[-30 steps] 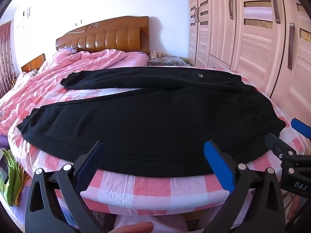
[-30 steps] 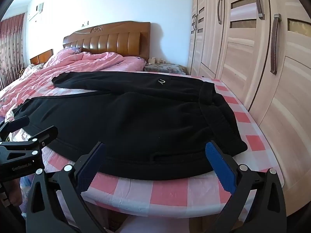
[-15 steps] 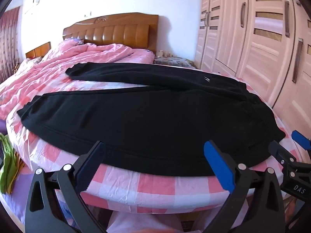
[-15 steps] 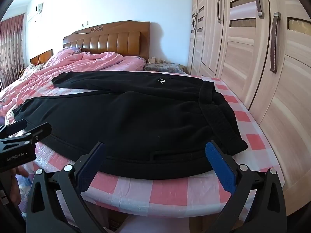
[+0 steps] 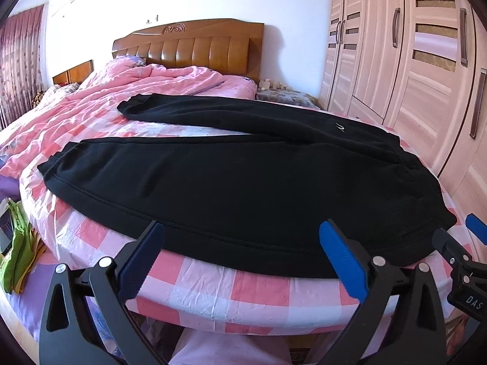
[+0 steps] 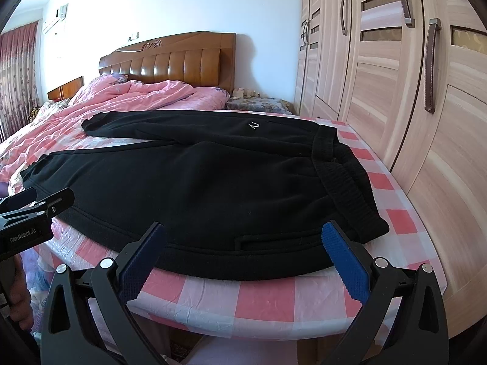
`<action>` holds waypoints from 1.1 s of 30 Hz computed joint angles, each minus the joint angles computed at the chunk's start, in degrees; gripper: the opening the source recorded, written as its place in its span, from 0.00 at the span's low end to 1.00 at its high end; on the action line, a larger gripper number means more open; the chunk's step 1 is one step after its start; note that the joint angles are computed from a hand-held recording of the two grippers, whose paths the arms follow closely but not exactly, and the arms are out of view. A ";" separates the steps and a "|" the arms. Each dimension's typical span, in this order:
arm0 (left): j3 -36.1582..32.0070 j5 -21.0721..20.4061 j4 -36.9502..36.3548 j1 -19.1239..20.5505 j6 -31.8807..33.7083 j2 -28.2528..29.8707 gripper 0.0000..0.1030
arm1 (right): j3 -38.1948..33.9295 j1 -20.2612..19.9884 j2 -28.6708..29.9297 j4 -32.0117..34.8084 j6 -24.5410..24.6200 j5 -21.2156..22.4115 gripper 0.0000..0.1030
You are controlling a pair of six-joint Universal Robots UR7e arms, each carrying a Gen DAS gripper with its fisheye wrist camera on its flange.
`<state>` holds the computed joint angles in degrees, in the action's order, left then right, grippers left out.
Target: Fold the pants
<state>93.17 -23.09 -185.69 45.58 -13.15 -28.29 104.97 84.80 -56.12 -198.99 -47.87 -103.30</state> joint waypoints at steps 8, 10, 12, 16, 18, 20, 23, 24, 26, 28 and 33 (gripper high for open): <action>-0.47 1.11 -4.00 -0.50 3.95 1.00 0.99 | 0.79 -0.04 -0.06 -0.58 -0.05 0.24 0.96; -0.64 1.61 -5.06 -0.74 5.22 1.29 0.99 | 0.95 -0.10 -0.15 -0.53 -0.15 0.38 0.96; -0.66 1.82 -5.73 -0.90 6.08 1.41 0.99 | 0.93 -0.09 -0.16 -0.43 -0.13 0.40 0.96; -0.78 1.93 -6.06 -1.04 6.91 1.51 0.99 | 0.69 -0.02 -0.07 -0.31 -0.07 0.27 0.96; -0.85 1.93 -5.90 -1.07 6.99 1.50 0.99 | 0.66 -0.01 -0.10 -0.17 -0.05 0.26 0.96; -0.89 1.99 -6.13 -1.08 7.33 1.56 0.99 | 0.65 -0.01 -0.12 -0.12 -0.04 0.31 0.96; -1.00 2.24 -6.80 -1.11 8.09 1.76 0.99 | 0.59 0.00 -0.13 0.06 0.01 0.25 0.96; -1.07 2.30 -6.89 -1.14 8.31 1.83 0.99 | 0.59 0.01 -0.12 0.04 -0.02 0.27 0.96; -1.08 2.48 -7.09 -1.19 8.67 1.88 0.99 | 0.63 0.02 -0.13 0.01 -0.03 0.31 0.96; -1.43 2.83 -7.14 -1.36 9.26 2.12 0.99 | 0.63 0.03 -0.15 0.03 0.03 0.30 0.96; -1.90 3.56 -6.85 -1.61 10.29 2.40 0.99 | 0.66 0.06 -0.12 0.00 0.03 0.42 0.96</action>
